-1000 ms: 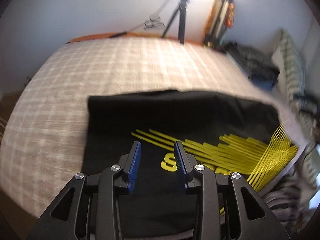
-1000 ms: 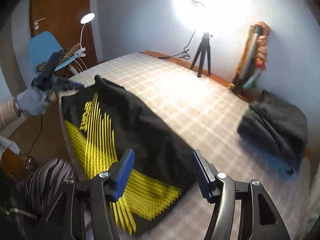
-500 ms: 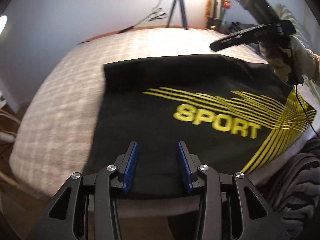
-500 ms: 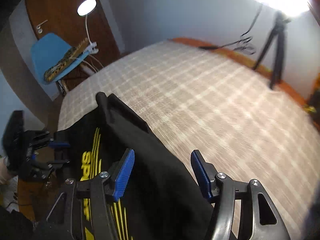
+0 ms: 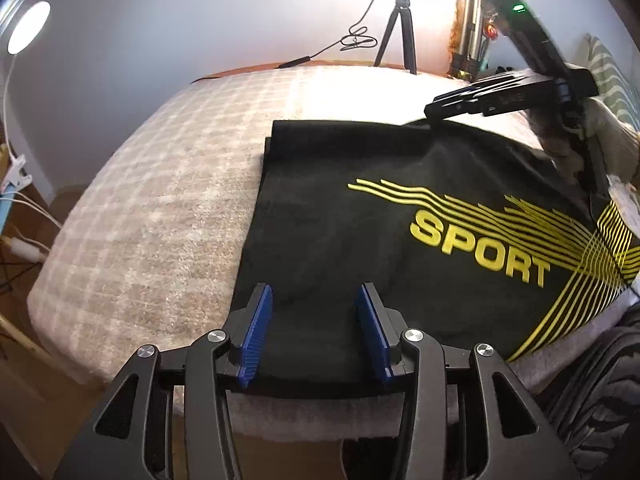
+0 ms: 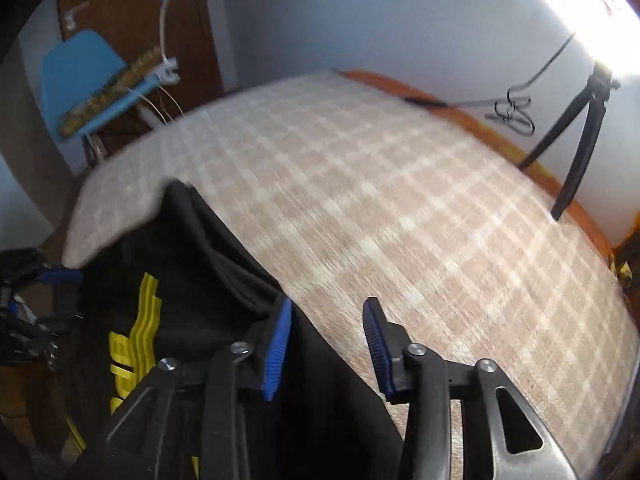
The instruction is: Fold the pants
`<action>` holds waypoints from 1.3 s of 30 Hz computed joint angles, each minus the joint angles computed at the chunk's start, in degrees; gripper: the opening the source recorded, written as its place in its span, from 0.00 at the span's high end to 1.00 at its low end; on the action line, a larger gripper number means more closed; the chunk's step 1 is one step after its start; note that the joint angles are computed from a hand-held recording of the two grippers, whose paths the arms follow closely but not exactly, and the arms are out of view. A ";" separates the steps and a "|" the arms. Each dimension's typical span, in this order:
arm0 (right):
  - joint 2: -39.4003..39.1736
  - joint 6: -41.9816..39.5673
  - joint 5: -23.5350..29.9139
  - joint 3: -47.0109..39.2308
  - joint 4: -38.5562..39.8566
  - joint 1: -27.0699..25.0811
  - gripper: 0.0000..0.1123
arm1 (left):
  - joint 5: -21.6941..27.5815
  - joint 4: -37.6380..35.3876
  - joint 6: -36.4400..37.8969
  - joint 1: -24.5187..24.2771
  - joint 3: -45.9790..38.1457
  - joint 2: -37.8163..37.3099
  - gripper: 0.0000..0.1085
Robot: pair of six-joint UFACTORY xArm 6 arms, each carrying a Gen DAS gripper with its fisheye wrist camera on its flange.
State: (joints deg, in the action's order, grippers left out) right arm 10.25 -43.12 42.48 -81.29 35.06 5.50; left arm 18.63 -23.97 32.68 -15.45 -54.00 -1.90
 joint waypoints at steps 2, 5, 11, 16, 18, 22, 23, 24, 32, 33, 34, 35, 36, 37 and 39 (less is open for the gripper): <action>-0.85 -3.79 3.12 -0.46 5.59 -0.26 0.66 | -0.10 -0.04 0.17 0.17 -0.39 0.30 0.60; 0.02 -5.43 5.99 -2.39 6.18 0.75 0.66 | -0.73 1.69 -0.92 0.31 0.08 0.44 0.60; 6.28 -4.49 7.35 -9.27 2.57 5.45 0.71 | -2.70 2.33 -3.36 1.66 4.43 -2.61 0.58; 12.13 4.50 3.83 -14.88 -4.87 7.76 0.72 | -0.89 -1.23 -3.33 4.01 5.88 -4.39 0.56; 13.95 6.11 4.15 -16.94 -3.65 7.61 0.72 | -1.14 0.03 -4.27 4.47 6.54 -4.93 0.56; 14.51 9.68 4.04 -18.44 -4.47 7.34 0.72 | -1.47 1.94 -6.51 4.72 7.26 -6.38 0.55; 13.94 8.46 4.84 -18.23 -2.53 6.77 0.71 | -1.48 1.52 -6.12 4.52 7.33 -6.93 0.55; 12.92 7.78 5.06 -17.52 -1.09 6.11 0.70 | -1.69 1.21 -5.57 4.13 7.45 -7.72 0.55; -5.86 3.96 10.29 -3.14 7.04 -4.90 0.63 | 0.78 -6.18 2.90 -0.42 5.42 -10.74 0.55; -8.76 4.43 11.36 -1.15 7.06 -7.06 0.63 | 1.14 -7.30 4.14 -1.48 5.12 -11.08 0.55; -10.72 4.71 12.52 -0.06 6.98 -9.10 0.63 | 1.14 -8.11 5.07 -2.74 4.89 -11.38 0.55; -12.70 5.03 13.14 1.25 6.86 -10.86 0.61 | 1.22 -8.68 5.78 -3.60 4.43 -11.19 0.53; -14.60 5.34 13.74 2.52 6.80 -12.70 0.56 | 1.78 -9.70 7.08 -5.14 3.93 -11.33 0.51; -17.43 5.47 14.42 4.71 6.60 -15.36 0.45 | 1.76 -10.31 7.63 -6.28 3.75 -11.26 0.47; -21.19 5.55 14.38 8.05 5.78 -18.73 0.39 | 2.55 -11.74 9.22 -9.46 3.21 -11.59 0.47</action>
State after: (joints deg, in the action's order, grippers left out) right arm -10.95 -37.57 56.86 -73.23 40.84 -13.23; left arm 21.18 -35.70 41.90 -24.91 -50.79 -13.49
